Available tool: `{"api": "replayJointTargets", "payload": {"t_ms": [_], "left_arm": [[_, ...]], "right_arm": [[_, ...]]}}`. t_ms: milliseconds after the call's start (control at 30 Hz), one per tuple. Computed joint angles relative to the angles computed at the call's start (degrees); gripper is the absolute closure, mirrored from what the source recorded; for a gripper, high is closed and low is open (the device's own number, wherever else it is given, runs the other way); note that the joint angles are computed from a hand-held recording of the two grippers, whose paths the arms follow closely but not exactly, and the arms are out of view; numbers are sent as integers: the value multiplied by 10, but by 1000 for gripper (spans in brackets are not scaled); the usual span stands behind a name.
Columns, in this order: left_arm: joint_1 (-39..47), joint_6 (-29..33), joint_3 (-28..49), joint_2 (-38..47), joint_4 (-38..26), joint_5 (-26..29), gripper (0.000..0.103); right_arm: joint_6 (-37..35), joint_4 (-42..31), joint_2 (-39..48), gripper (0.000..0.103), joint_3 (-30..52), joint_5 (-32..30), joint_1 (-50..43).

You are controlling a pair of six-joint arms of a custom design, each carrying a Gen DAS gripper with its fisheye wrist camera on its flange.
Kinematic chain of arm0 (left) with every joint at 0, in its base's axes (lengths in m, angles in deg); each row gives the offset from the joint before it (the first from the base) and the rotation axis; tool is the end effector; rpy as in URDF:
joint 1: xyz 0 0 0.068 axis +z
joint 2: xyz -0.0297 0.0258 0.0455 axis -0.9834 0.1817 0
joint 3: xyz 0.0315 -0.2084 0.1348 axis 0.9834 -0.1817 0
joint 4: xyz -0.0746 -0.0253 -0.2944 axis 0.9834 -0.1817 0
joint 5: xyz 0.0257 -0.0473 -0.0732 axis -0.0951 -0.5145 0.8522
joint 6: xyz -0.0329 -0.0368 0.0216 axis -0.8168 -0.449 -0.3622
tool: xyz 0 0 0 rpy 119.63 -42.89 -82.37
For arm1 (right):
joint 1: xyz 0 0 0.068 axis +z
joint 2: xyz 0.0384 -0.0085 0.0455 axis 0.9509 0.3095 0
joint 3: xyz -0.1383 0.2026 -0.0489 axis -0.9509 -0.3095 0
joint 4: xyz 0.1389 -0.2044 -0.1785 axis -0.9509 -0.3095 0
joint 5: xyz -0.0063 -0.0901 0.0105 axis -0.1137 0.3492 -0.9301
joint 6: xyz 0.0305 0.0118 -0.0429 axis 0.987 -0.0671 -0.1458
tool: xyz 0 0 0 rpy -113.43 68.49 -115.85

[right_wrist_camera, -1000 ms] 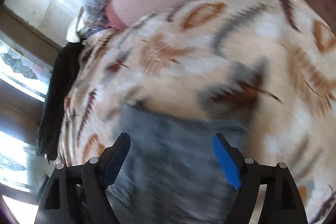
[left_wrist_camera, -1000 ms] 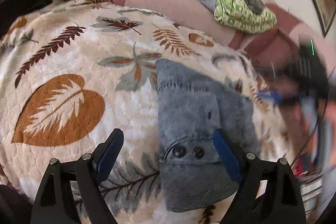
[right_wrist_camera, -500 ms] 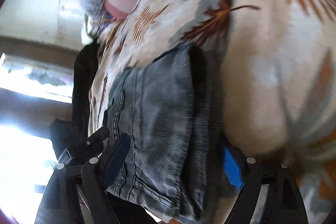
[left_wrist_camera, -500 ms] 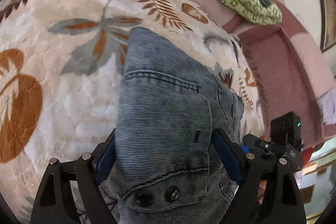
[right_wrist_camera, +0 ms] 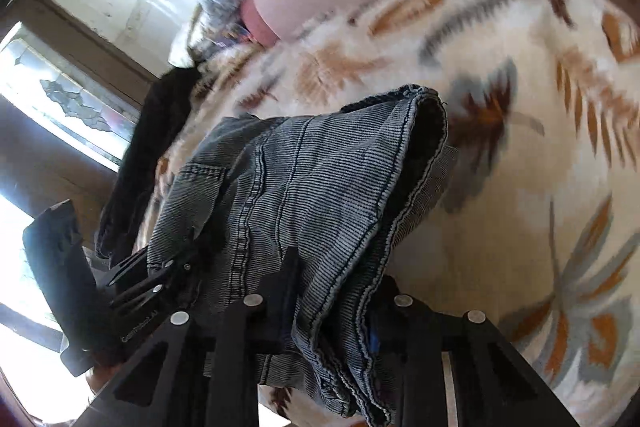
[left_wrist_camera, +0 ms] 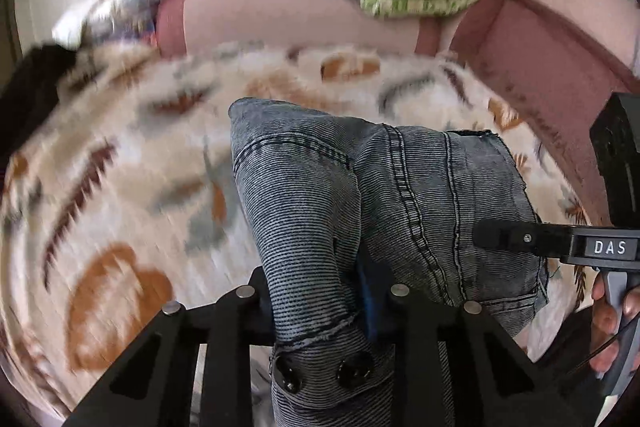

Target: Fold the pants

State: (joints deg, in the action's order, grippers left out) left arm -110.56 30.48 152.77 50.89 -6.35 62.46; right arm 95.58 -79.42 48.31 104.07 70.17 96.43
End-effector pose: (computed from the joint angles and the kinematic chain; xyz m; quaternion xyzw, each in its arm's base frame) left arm 0.3034 -0.1942 0.2899 0.3807 0.8591 -0.1861 0.2871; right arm 0.1694 0.0747 0.2748 0.2608 0.8866 0.2234 0.3098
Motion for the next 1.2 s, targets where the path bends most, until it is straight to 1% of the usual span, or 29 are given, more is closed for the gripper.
{"api": "replayJointTargets", "payload": {"t_ms": [33,100,167,233,333,400,433,467,500,533,567,600,667,700,733,767,800,833,867,900,933,967,1000,1033,1067,1133,1200], "left_arm": [[1,-1,12,6,5,1,72],[4,7,62,41,3,9,72],[8,3,119,89,0,28,72],[9,1,162,138,13,45,71],[-6,-14,198,202,37,44,70],[-19,-22,212,239,39,30,68],[-26,-29,227,269,28,16,65],[-35,-34,241,289,12,4,51],[-41,-38,263,318,-16,-15,34],[-46,-54,262,328,-22,-45,31],[-41,-73,232,309,3,-40,28],[-35,-76,213,291,10,-29,27],[-27,-66,180,245,13,-21,27],[-24,-61,156,214,23,-24,27],[-21,-58,122,175,43,-26,26],[-17,-61,81,132,71,-25,20],[-15,-64,49,102,95,-25,10],[-15,-71,17,75,122,-34,7],[-22,-76,-5,64,139,-57,6],[-31,-71,0,79,128,-80,6],[-42,-61,25,111,92,-109,6],[-58,-52,69,162,40,-146,6],[-59,-53,86,184,18,-145,5],[-53,-64,88,177,17,-130,6],[-48,-78,65,143,36,-126,6],[-40,-79,54,103,32,-110,6],[-39,-75,43,64,31,-116,6]], "right_arm": [[-14,6,10,74,15,-2,-12],[-42,13,33,74,45,-11,-44],[-79,21,67,74,75,-30,-90],[-111,26,98,74,93,-57,-135],[-142,44,141,73,97,-84,-187],[-145,58,156,69,73,-108,-218],[-148,66,176,65,62,-119,-230],[-146,71,202,53,51,-124,-239],[-136,72,223,44,40,-113,-242],[-131,74,233,30,31,-100,-239],[-126,88,216,29,12,-95,-235],[-117,87,194,29,2,-79,-224],[-101,52,154,29,8,-17,-184],[-93,30,138,28,18,30,-152],[-83,7,126,22,30,75,-116],[-70,-12,116,11,40,117,-76],[-57,-25,114,6,46,154,-37],[-47,-36,127,0,57,185,-10],[-34,-52,146,0,63,214,16],[-31,-63,182,0,65,211,26],[-40,-62,224,0,65,171,13],[-43,-53,243,0,56,134,2],[-23,-45,234,0,43,117,-6],[-6,-61,216,0,47,117,-7],[4,-89,211,0,64,122,-3],[25,-144,192,0,97,168,35],[46,-219,198,0,150,208,85]]}}
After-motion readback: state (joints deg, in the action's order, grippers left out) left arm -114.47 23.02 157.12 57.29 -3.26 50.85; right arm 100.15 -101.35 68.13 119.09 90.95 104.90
